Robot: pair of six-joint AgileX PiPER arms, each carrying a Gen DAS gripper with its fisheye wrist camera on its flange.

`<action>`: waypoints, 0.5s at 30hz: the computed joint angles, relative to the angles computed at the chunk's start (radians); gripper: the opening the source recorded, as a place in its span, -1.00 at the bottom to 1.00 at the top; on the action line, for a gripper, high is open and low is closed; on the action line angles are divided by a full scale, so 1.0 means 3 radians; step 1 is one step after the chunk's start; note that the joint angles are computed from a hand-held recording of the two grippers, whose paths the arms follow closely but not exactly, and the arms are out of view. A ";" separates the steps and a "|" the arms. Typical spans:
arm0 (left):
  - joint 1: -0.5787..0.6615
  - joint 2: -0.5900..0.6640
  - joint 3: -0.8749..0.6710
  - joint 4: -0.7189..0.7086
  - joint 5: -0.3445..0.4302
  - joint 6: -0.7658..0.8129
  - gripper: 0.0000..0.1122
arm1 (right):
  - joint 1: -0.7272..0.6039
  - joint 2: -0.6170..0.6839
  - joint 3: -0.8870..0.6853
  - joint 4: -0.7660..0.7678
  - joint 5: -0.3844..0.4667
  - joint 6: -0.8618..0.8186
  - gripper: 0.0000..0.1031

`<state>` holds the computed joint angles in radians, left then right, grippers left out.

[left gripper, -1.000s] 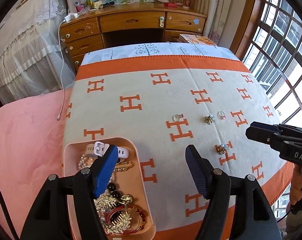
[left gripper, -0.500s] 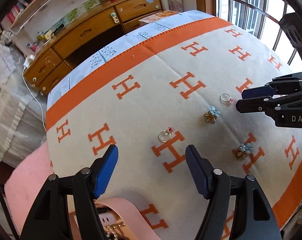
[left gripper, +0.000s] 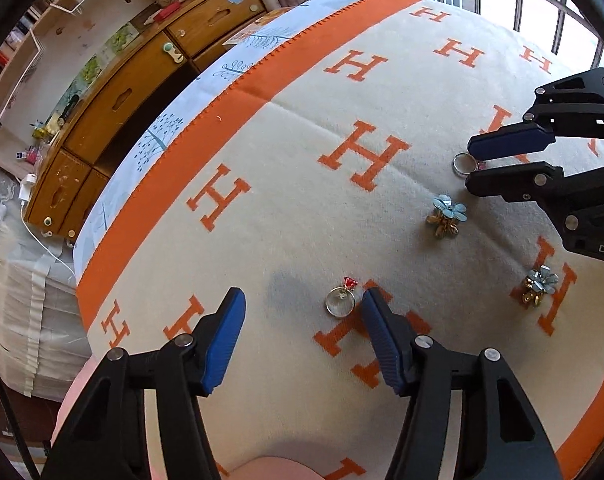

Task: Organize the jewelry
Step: 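Grasp the red-stone ring with the left tool while the right tool grasps the pink-stone ring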

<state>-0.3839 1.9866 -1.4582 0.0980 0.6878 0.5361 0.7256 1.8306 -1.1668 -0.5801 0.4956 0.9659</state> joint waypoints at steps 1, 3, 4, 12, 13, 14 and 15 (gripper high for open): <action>0.0009 0.0023 -0.0040 -0.0035 0.0015 0.0056 0.03 | 0.0010 0.0000 0.0006 -0.0064 0.0006 0.0044 -0.62; 0.0015 0.0059 -0.0091 -0.0063 0.0027 0.0125 0.02 | 0.0038 0.0017 -0.0003 -0.0166 0.0026 0.0129 -0.66; 0.0023 0.0072 -0.0112 -0.0109 0.0041 0.0189 0.00 | 0.0046 0.0015 0.0005 -0.0211 0.0028 0.0166 -0.67; 0.0103 0.0169 -0.0323 -0.0613 0.0400 0.0773 -0.78 | 0.0049 0.0018 0.0022 -0.0286 -0.0015 0.0274 -0.71; 0.0108 0.0181 -0.0348 -0.0658 0.0461 0.0795 -0.83 | 0.0044 0.0014 0.0025 -0.0271 -0.0025 0.0269 -0.71; 0.0106 0.0180 -0.0347 -0.0674 0.0477 0.0800 -0.87 | 0.0042 0.0009 0.0030 -0.0260 -0.0033 0.0269 -0.71; 0.0099 0.0185 -0.0353 -0.0672 0.0480 0.0780 -0.89 | 0.0034 0.0004 0.0034 -0.0244 -0.0044 0.0264 -0.72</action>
